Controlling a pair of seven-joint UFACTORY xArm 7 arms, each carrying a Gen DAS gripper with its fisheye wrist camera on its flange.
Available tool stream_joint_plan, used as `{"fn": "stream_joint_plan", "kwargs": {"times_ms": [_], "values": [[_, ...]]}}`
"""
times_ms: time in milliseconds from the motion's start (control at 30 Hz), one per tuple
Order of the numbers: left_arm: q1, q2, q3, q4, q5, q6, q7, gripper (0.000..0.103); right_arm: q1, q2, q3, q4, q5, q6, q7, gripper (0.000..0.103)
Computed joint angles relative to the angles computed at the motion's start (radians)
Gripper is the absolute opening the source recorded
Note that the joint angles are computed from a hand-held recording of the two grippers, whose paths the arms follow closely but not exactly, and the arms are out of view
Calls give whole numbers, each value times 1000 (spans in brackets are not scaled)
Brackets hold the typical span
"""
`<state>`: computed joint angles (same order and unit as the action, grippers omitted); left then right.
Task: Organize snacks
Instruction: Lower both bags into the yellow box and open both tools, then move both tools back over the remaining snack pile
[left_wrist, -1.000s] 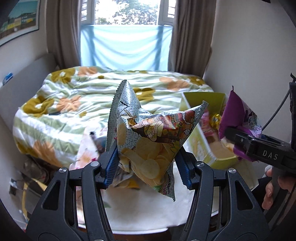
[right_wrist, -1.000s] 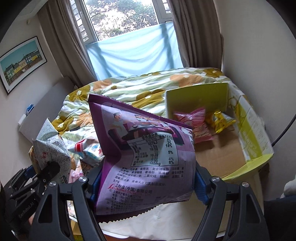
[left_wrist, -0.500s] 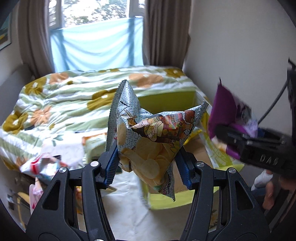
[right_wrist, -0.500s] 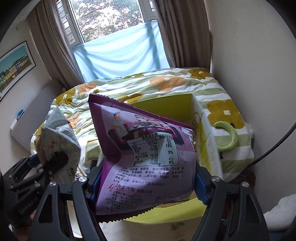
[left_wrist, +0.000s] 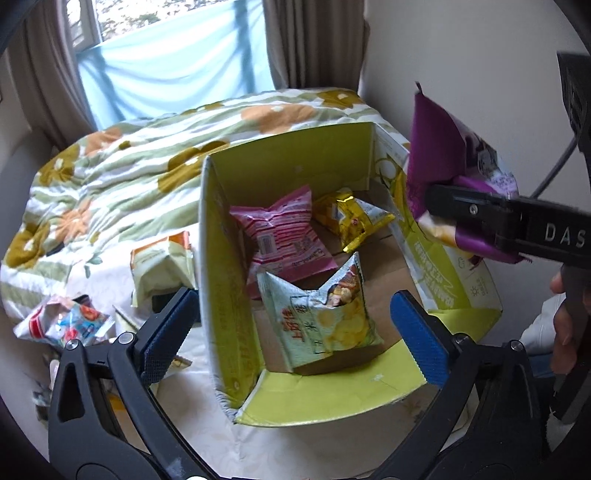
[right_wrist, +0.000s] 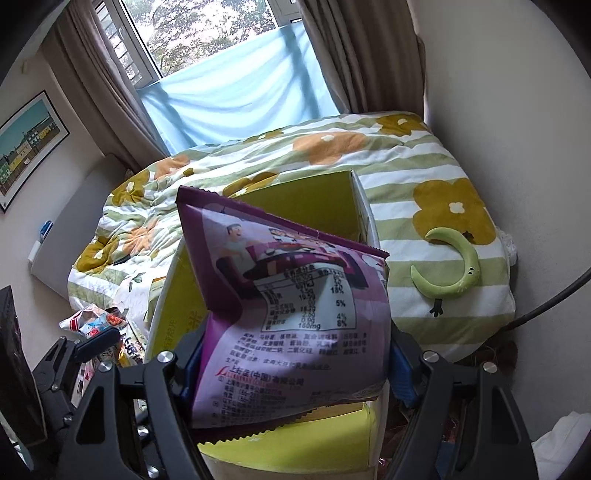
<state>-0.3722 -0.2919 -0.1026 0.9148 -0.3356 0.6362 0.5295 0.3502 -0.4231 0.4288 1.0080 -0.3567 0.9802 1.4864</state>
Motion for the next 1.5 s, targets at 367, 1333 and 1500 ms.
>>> {"fn": "stream_joint_plan", "kwargs": {"times_ms": [367, 1333, 1500], "values": [[57, 6, 38, 32, -28, 32, -45, 103, 34, 76, -33, -26, 69, -102, -30, 76], [241, -45, 263, 114, -239, 325, 434, 103, 283, 458, 86, 530, -344, 450, 361, 102], [334, 13, 313, 190, -276, 389, 529, 103, 415, 645, 56, 761, -476, 529, 390, 102]]}}
